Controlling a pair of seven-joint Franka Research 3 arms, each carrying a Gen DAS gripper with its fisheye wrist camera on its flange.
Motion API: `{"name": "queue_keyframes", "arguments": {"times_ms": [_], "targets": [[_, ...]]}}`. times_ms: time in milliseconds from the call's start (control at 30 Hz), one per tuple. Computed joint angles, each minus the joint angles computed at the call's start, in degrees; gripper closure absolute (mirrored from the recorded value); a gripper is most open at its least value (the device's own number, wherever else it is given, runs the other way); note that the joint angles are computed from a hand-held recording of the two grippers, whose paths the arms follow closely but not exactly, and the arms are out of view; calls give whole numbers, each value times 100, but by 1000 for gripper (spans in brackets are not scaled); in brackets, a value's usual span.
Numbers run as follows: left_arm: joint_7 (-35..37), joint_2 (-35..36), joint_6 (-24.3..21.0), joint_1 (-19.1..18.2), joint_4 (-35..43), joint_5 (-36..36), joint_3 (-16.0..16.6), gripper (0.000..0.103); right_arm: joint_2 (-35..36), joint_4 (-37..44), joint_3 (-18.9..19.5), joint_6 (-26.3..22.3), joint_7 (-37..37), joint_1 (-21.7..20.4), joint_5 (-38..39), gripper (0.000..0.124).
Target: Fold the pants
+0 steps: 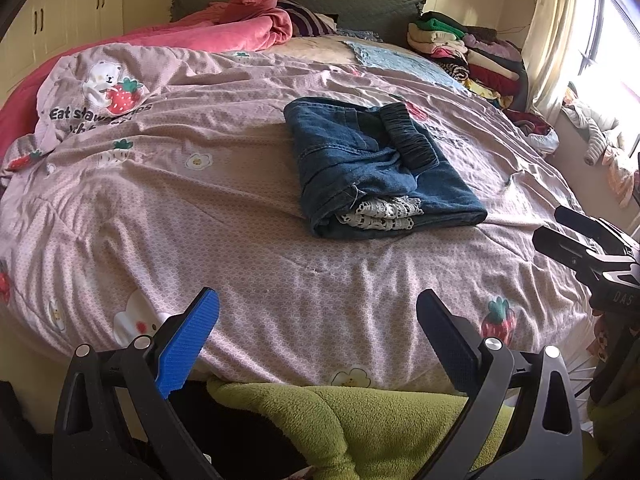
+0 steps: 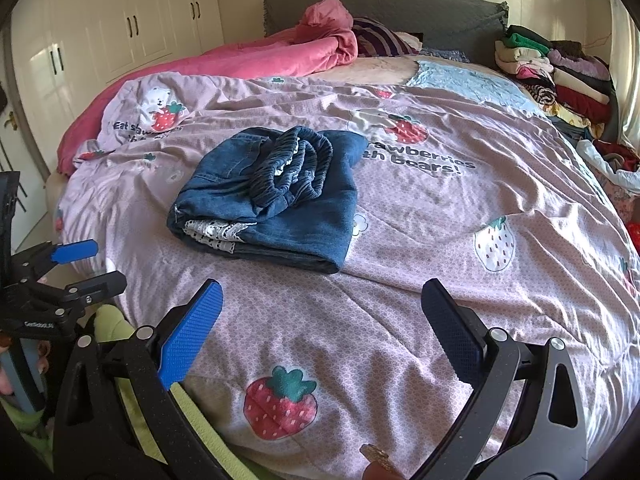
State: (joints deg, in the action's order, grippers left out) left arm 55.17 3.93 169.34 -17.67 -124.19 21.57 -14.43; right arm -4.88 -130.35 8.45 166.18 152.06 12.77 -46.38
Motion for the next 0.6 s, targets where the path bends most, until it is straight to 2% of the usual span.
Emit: {"name": "queue_keyframes", "arguments": {"times_ms": [600], "targets": [[-55,-34,-82,0,-9,42,10,4,6,24,7,-38,-9,24,10,30]]}}
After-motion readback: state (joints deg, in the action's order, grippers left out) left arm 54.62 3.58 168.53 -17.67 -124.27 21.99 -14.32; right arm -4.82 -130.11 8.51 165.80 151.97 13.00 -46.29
